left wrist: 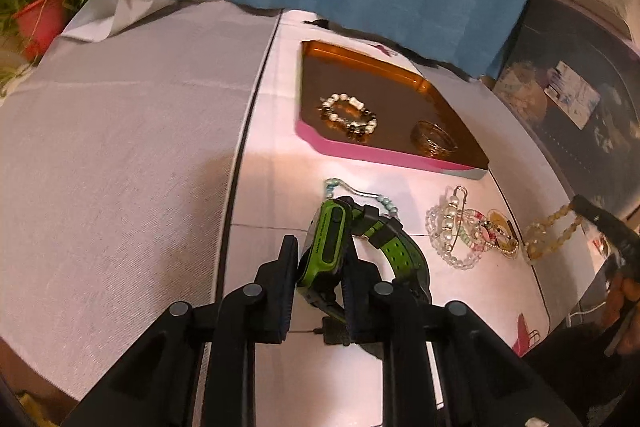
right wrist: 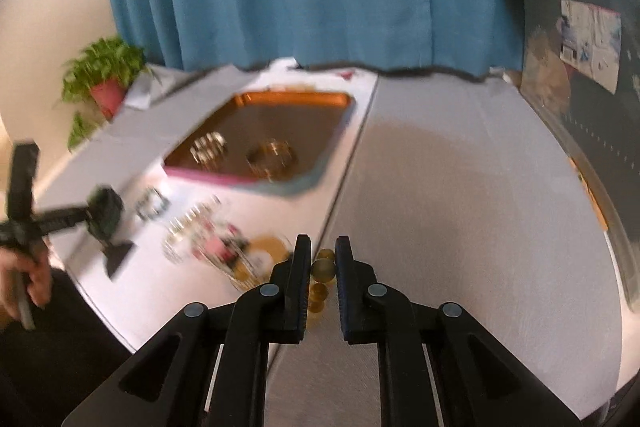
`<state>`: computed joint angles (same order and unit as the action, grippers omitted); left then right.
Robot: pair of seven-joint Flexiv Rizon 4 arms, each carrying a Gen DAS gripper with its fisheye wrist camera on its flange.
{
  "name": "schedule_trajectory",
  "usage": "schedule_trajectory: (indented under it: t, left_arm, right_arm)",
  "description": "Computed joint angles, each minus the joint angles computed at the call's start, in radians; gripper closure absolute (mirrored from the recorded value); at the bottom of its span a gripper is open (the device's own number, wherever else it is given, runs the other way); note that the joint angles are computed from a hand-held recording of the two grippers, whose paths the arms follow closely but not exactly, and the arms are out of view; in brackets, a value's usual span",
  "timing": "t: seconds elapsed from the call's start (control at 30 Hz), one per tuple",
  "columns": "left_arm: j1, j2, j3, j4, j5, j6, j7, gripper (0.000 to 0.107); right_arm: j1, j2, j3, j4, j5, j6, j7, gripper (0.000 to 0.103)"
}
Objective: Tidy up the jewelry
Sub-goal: 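Carry the watch with the left gripper into the tray while the right drops the amber bracelet there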
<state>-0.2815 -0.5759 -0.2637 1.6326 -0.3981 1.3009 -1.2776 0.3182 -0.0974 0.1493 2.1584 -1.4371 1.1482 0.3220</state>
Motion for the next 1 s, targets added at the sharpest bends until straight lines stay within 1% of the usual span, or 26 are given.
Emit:
schedule_trajectory:
  t: [0.07, 0.23, 0.27, 0.4, 0.47, 0.5, 0.53, 0.57, 0.63, 0.7, 0.73, 0.83, 0.93, 1.0]
  left_arm:
    - [0.0, 0.011, 0.006, 0.005, -0.005, -0.003, -0.016, 0.089]
    - [0.038, 0.049, -0.05, 0.026, -0.055, 0.024, 0.027, 0.089]
    - [0.041, 0.058, -0.057, 0.022, -0.065, 0.026, 0.033, 0.089]
    - [0.02, 0.073, -0.047, -0.009, -0.069, 0.02, 0.039, 0.089]
    - [-0.013, 0.074, -0.01, -0.04, -0.042, 0.008, 0.017, 0.089]
    - [-0.055, 0.069, 0.046, -0.079, 0.007, -0.022, -0.033, 0.089]
    - [-0.083, 0.064, 0.082, -0.112, 0.044, -0.046, -0.073, 0.089]
    - [-0.092, 0.061, 0.093, -0.13, 0.062, -0.06, -0.093, 0.089]
    - [-0.134, 0.05, 0.144, -0.194, 0.129, -0.107, -0.166, 0.089]
    - [-0.154, 0.044, 0.165, -0.237, 0.179, -0.134, -0.211, 0.089]
    - [-0.164, 0.04, 0.175, -0.262, 0.203, -0.147, -0.234, 0.089]
    - [-0.172, 0.021, 0.172, -0.327, 0.242, -0.182, -0.266, 0.089]
    - [-0.163, -0.005, 0.145, -0.383, 0.241, -0.205, -0.26, 0.089]
    - [-0.165, -0.026, 0.138, -0.423, 0.243, -0.217, -0.256, 0.089]
  right_arm:
    - [-0.003, 0.011, -0.001, -0.012, -0.002, 0.018, 0.001, 0.09]
    - [-0.009, 0.049, 0.007, -0.048, -0.003, 0.049, -0.011, 0.09]
    - [-0.006, 0.056, 0.013, -0.058, 0.006, 0.039, -0.03, 0.09]
    - [0.022, 0.065, 0.037, -0.106, 0.054, -0.024, -0.118, 0.09]
    - [0.044, 0.06, 0.047, -0.135, 0.049, -0.084, -0.132, 0.09]
    - [0.051, 0.051, 0.046, -0.151, 0.05, -0.093, -0.129, 0.09]
    - [0.057, 0.043, 0.045, -0.164, 0.055, -0.091, -0.126, 0.09]
    - [0.064, 0.035, 0.044, -0.176, 0.059, -0.094, -0.125, 0.09]
    - [0.085, 0.014, 0.044, -0.206, 0.069, -0.12, -0.134, 0.09]
    - [0.102, -0.006, 0.038, -0.233, 0.075, -0.127, -0.137, 0.09]
    - [0.109, -0.017, 0.034, -0.248, 0.079, -0.129, -0.138, 0.09]
    - [0.125, -0.043, 0.019, -0.283, 0.082, -0.123, -0.14, 0.09]
    - [0.134, -0.069, 0.001, -0.316, 0.076, -0.106, -0.149, 0.09]
    - [0.132, -0.086, -0.014, -0.338, 0.065, -0.076, -0.171, 0.09]
